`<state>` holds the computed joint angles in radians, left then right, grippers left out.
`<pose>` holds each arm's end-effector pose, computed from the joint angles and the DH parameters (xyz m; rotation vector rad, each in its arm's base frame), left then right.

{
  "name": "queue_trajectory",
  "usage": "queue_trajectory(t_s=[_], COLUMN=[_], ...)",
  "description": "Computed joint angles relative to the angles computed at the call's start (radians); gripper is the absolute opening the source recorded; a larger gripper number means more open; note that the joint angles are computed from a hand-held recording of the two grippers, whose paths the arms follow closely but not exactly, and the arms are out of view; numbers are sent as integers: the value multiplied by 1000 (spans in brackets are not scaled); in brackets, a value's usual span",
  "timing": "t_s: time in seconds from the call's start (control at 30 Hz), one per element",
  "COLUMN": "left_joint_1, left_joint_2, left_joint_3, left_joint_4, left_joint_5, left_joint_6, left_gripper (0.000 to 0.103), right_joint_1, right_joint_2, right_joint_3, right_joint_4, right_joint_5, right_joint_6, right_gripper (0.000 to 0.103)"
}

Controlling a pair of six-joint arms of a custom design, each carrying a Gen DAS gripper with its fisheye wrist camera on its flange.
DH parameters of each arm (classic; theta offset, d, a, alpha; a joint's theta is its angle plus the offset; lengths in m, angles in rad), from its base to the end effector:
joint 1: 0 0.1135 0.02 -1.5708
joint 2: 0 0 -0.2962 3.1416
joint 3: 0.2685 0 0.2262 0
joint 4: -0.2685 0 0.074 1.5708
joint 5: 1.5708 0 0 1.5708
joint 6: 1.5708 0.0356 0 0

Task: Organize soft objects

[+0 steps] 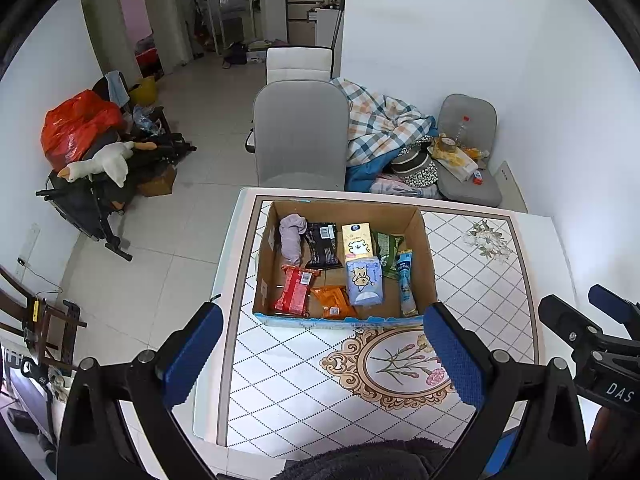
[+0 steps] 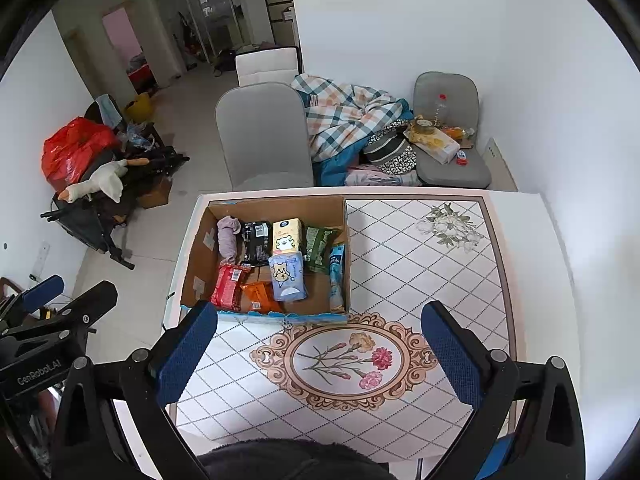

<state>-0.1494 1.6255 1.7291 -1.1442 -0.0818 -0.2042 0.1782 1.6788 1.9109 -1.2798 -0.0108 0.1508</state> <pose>0.2993 -0.0421 0.3970 -0.1003 2.6039 -0.0195 0.3002 0.0545 0.4216 -0.0397 2.6240 0.1290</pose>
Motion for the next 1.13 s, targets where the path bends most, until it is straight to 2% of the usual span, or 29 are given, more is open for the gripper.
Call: queue_trajectory(t_s=[0.6, 1.13], left_joint_1=[-13, -10], left_joint_2=[-30, -63], left_joint_3=[-35, -47], left_joint_4=[3, 2], left_joint_5=[-12, -18], left_joint_6=[-7, -6], left_gripper=[103, 103], right_joint_1=[9, 43], right_joint_2=[-37, -48], right_joint_3=[-37, -13], right_joint_4=[3, -22], right_joint_5=[45, 105], right_joint_6=[1, 12], right_gripper=[103, 103])
